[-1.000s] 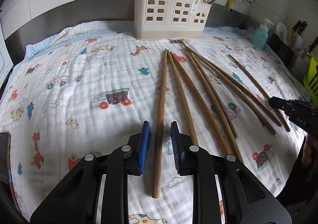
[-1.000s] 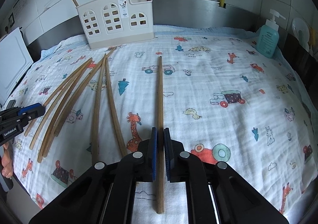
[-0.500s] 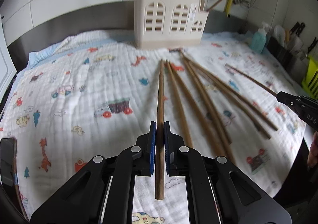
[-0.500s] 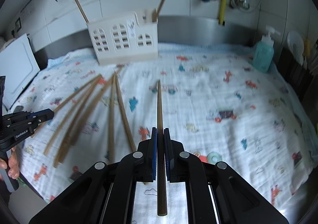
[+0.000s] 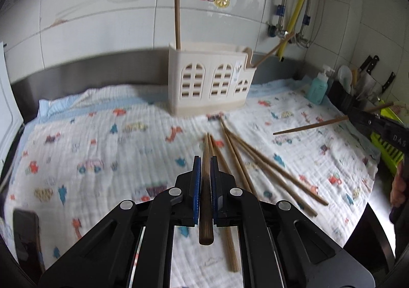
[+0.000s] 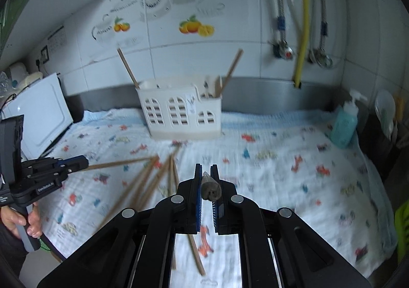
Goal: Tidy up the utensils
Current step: 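Lift the left tool's chopstick to the holder while the right tool carries its own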
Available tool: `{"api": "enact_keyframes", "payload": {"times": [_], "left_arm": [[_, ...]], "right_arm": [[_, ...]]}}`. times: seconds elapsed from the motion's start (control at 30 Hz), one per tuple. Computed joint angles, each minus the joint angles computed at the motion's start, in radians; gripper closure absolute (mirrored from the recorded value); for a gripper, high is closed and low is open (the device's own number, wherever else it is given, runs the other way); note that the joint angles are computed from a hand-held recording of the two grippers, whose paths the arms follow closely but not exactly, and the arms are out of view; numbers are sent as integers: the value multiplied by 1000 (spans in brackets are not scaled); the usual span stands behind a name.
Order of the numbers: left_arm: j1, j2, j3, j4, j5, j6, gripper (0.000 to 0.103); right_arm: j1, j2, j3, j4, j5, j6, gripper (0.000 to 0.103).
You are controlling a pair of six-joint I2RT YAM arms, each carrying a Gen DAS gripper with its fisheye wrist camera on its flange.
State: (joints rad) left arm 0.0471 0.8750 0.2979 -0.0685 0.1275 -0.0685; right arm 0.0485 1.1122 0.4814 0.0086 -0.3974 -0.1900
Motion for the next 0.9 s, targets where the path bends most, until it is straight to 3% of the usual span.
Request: {"api": "enact_keyframes", "payload": {"times": [0.2, 0.5, 0.9], "left_arm": [[31, 48, 106, -29, 46, 25, 97], [9, 148, 257, -40, 27, 71, 98], [-10, 196, 309, -8, 18, 89, 98]], "right_arm": [[30, 27, 158, -102, -21, -31, 97], [72, 125, 413, -234, -25, -71, 97], [87, 169, 458, -208, -9, -83, 97]]}}
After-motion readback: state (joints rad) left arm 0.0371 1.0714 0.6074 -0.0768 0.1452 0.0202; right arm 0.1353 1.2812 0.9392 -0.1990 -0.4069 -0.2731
